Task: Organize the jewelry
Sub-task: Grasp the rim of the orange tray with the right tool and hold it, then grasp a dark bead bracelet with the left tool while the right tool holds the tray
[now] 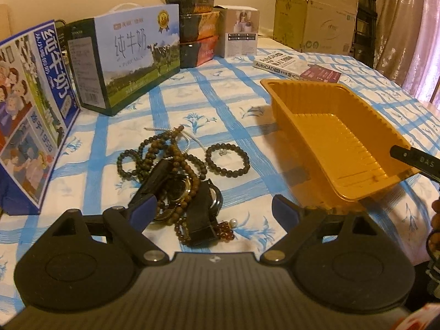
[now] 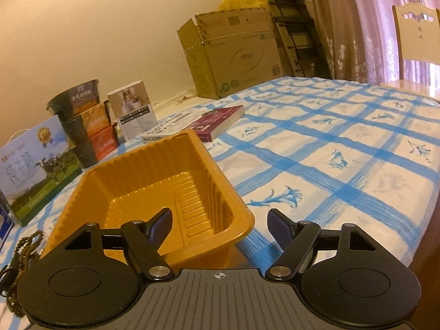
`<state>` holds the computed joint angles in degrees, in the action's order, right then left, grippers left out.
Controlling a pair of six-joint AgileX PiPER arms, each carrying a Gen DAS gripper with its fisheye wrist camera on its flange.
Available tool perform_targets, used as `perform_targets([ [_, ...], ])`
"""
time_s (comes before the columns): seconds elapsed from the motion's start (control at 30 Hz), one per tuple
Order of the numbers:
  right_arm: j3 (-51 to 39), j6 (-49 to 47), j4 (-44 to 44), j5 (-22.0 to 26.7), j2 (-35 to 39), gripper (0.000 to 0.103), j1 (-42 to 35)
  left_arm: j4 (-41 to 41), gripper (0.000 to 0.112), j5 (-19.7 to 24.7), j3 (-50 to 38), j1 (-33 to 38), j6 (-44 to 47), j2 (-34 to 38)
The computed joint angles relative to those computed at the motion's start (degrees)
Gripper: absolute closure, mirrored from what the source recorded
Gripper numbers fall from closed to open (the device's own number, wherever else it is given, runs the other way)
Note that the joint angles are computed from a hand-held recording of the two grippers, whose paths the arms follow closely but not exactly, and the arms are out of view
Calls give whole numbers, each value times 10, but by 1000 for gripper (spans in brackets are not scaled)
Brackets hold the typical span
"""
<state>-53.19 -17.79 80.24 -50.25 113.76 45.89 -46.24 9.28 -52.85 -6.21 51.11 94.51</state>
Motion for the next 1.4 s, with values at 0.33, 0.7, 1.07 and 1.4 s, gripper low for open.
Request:
perform_targets([
  [0.33, -13, 66, -79, 10, 41, 49, -31, -97, 23, 2, -22, -11, 99, 29],
  [0.7, -27, -6, -70, 0, 43, 88, -41, -155, 24, 3, -38, -15, 164, 48],
  [1.07, -69, -173, -39, -17, 41, 90, -36, -197, 35, -2, -81, -12, 236, 86],
  [1.4, -68, -221, -69, 17, 23, 90, -72, -124, 69, 45, -199, -8, 210, 179],
])
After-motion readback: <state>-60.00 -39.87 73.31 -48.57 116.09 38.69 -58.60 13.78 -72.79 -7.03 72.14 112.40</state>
